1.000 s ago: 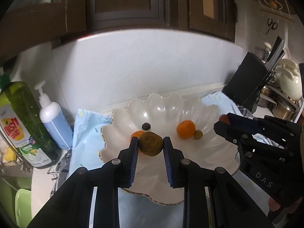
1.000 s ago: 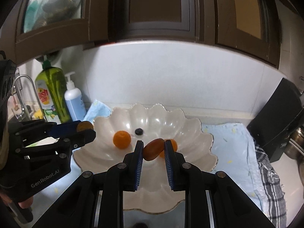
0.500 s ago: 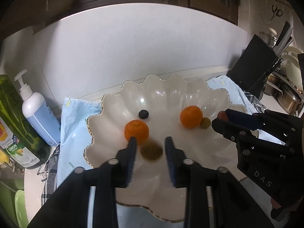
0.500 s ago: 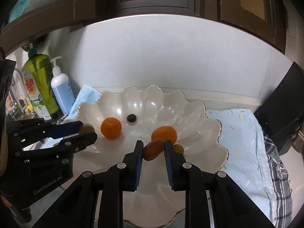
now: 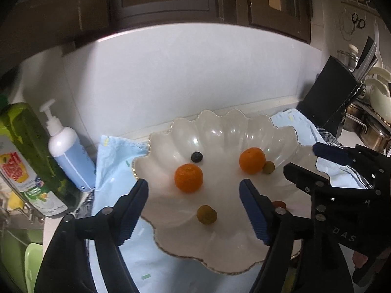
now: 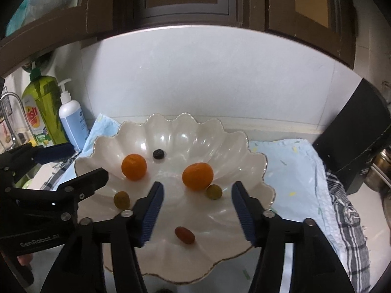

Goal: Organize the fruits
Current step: 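Withdraw both tools from the bowl toward the dark plum and yellow citrus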

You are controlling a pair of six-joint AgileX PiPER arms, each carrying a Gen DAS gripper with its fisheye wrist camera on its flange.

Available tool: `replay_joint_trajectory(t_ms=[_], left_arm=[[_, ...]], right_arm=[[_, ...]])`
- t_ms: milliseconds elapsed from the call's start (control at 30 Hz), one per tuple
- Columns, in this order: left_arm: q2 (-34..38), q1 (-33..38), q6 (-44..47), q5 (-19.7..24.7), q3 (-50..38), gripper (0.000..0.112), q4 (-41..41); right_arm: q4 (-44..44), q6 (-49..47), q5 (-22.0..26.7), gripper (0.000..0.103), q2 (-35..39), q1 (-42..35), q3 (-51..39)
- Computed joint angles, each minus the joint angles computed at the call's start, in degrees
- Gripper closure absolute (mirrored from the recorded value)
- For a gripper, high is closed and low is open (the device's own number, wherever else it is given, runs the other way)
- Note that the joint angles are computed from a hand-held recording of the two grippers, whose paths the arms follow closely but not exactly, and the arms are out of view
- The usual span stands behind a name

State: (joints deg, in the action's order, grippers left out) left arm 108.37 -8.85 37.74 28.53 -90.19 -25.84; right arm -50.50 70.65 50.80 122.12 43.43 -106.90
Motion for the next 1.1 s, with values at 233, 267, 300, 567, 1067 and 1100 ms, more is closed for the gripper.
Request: replay_joint_trajectory(t_ms=[233,267,300,567,1067,1100], left_arm=[[-5.39,1.73,1.92,-1.45,4.71,0.022,-2.74],[-6.40,1.93,2.44,-1.87,5.71,0.022,-3.18],[-7.28,2.11,2.91,-2.13,6.52,0.022,-3.55],[-15.06,3.68,7.47,-4.32,14.30,0.017,-7.68],[-24.57,6.55,16.49,-4.84,24.26,0.012,-13.94],[-24.89,6.60,16.71,-4.88,24.78,0.012,-13.93]], right_arm=[[-4.93,4.72,2.55,0.034,-3.93,3.08,3.71],[-5.49,5.23,2.78,0.034,-4.40,3.52,4.16],[-6.01,5.71,3.11,0.034,-4.89,4.01,4.61],[-9.31,8.97,5.37,0.034,-8.62,7.99,7.99],[-11.02,14.47,7.70,0.026,-12.75,14.14,13.95],[-10.85,14.49,7.62,0.026,-12.84,14.30,14.16]])
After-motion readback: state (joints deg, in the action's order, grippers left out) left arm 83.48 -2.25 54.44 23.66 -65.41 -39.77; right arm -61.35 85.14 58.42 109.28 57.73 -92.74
